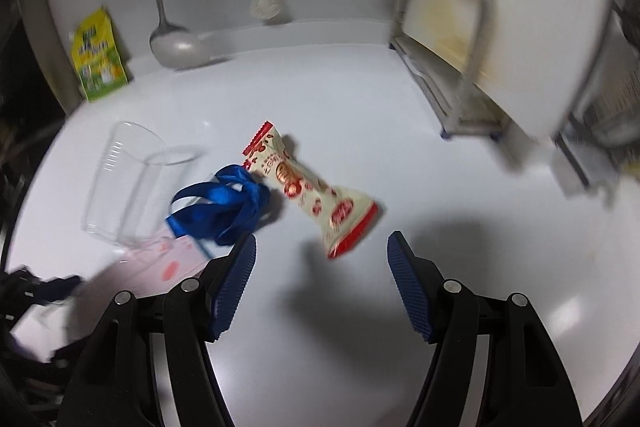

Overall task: Collect trash
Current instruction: 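Grasp the pink package with the left tool while the right tool grasps the snack wrapper, then carry the pink package and snack wrapper toward the bin with both tools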

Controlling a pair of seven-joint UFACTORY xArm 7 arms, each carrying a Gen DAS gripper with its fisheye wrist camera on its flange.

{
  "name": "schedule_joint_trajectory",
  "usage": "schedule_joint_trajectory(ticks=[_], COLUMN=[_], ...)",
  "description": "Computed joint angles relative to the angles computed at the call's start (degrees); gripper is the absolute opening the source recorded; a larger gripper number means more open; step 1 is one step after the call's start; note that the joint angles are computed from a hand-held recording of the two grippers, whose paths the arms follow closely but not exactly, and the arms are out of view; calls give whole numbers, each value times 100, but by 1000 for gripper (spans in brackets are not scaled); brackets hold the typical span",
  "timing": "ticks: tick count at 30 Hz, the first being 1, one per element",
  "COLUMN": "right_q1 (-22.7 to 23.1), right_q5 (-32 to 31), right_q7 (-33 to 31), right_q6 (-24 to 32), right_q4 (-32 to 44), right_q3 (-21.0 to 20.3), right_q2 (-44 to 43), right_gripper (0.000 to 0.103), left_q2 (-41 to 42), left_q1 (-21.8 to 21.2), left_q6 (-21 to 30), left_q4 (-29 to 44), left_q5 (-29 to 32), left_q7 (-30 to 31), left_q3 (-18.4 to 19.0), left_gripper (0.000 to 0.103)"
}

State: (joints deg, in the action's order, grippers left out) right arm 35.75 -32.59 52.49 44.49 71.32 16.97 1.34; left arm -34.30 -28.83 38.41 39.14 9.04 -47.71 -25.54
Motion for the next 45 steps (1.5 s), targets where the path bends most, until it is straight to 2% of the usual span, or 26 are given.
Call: schedule_joint_trajectory(ticks=[7,9,11,16,22,29,38,45], right_q1=[167,229,284,347,271,-75,-181,-200], right_q5=[-135,-88,-21,45,-127,-98,94,445], right_q7=[-448,-573,-670,-433,335,1210,1914,2547], right_q6=[489,586,638,411,382,250,552,833], right_q4=[728,908,1024,815,362,-291,-952,-1189], right_q3=[-174,-248,-307,-398,-322,-51,651,1216], right_q2=[737,896,991,808,320,-456,-1446,-2075], right_gripper=[63,50,31,23,23,23,23,23], left_q2=[-183,-197,-233,-338,-421,-545,-898,-1304], left_q1=[-53,-43,-40,-5,39,20,-27,-130], left_q6=[6,-7,-31,-50,-21,70,361,884], left_q4=[-65,-64,-88,-134,-104,-42,35,227], left_q5=[-55,-79,-110,-145,-99,-106,-170,-266], left_q7=[99,125,146,136,113,122,69,-68], left_q3=[65,79,102,82,0,-49,-173,-388], left_gripper=[54,54,54,54,53,53,53,53])
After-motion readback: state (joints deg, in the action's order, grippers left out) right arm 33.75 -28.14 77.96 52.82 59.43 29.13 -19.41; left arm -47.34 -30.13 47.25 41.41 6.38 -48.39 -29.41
